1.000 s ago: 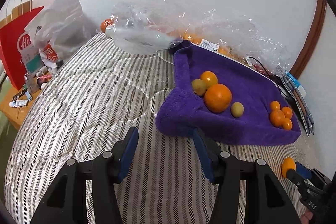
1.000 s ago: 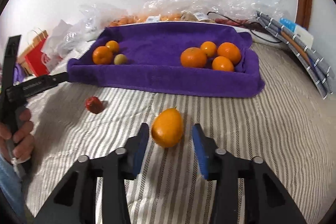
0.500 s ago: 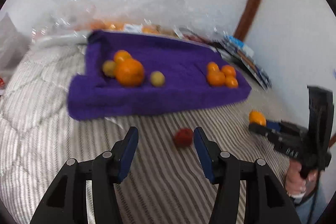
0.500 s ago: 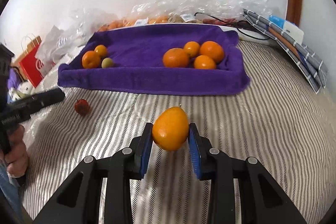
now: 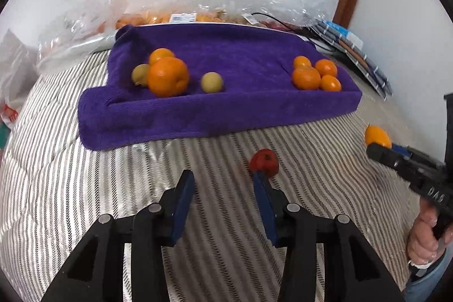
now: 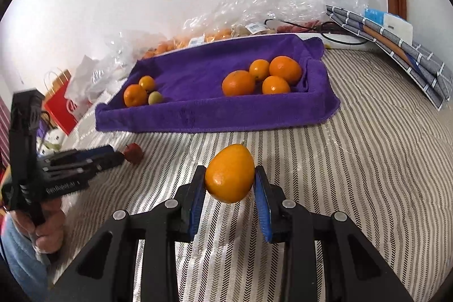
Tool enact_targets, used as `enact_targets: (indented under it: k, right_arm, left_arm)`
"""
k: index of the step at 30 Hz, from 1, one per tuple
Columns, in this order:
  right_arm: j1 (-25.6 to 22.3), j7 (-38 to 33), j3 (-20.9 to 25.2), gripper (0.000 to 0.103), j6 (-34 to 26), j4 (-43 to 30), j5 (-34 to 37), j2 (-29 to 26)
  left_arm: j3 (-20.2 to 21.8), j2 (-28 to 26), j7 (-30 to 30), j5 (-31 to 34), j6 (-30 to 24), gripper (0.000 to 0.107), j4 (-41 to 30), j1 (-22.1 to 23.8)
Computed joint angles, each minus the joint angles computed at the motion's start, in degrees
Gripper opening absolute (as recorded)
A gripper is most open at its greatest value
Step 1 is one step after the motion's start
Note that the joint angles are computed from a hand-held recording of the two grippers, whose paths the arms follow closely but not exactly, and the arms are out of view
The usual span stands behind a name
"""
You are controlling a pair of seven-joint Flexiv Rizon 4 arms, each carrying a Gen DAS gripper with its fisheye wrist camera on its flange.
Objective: Organize fruits
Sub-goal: 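Grasp the small red fruit with the left gripper while the right gripper holds its orange, then carry the red fruit and the orange onto the purple towel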
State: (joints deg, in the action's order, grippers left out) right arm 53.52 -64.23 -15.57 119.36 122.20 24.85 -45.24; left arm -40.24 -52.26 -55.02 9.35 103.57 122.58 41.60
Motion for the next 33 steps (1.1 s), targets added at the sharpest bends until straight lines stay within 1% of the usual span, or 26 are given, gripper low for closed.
enact_targets:
  k: [6,9,12,15,17,21,24,26,29,33]
  right_arm:
    - [-2.8,0.3,2.9,0.033,2.1,-0.1,-0.2,0.1]
    - [-3.6,0.0,3.7,0.033,2.5,-0.2,-0.4,0.2]
    - [-4.5,-0.2,4.6,0.033,3.0,-0.2,-0.6,0.3]
    - [-4.8,-0.5,5.0,0.033,3.2,-0.2,-0.4,0.3]
    - [-5.3,-0.5,5.6,0.033,3.3,-0.3,-0.6,0.3]
    - [-5.6,-0.6,5.8,0.033,3.2,-0.4,-0.4,0.3]
    - [-5.1,-0.8,5.4,0.033,3.1,-0.6,0.0,0.3]
    - [-4.7,-0.9,5.0,0.033,3.1,-0.6,0.4,0.3]
    - [-4.8,-0.9,5.1,0.033,2.9,-0.6,0.4,0.3]
    - [-4.9,-0.9,5.0,0.033,2.9,-0.5,0.4,0.3]
  left_arm:
    - [0.6,0.8,1.7,0.9,-0.3,0.042,0.0,-2.0]
    - [2.2,1.3,2.5,0.5,-0.1,0.042,-0.7,-4.6]
    - [1.6,1.1,3.2,0.2,-0.8,0.041,-1.1,-5.0]
    - [1.2,0.8,3.5,-0.1,-0.9,0.033,-1.1,-4.8]
    - [1.5,0.9,3.3,-0.5,-0.6,0.026,-1.3,-5.3]
    - [-0.6,-0.2,4.0,-0.5,-1.5,0.024,-1.3,-3.4]
    - [-4.0,-2.3,4.4,-0.3,-1.9,0.024,-0.8,0.0]
    - [-5.1,-3.2,4.4,-0.3,-1.6,0.024,-0.6,1.1]
    - [-5.8,-3.8,4.1,0.2,-0.6,0.024,-0.4,1.9]
    - [-6.3,-4.3,3.5,0.6,-0.7,0.024,-0.7,2.4]
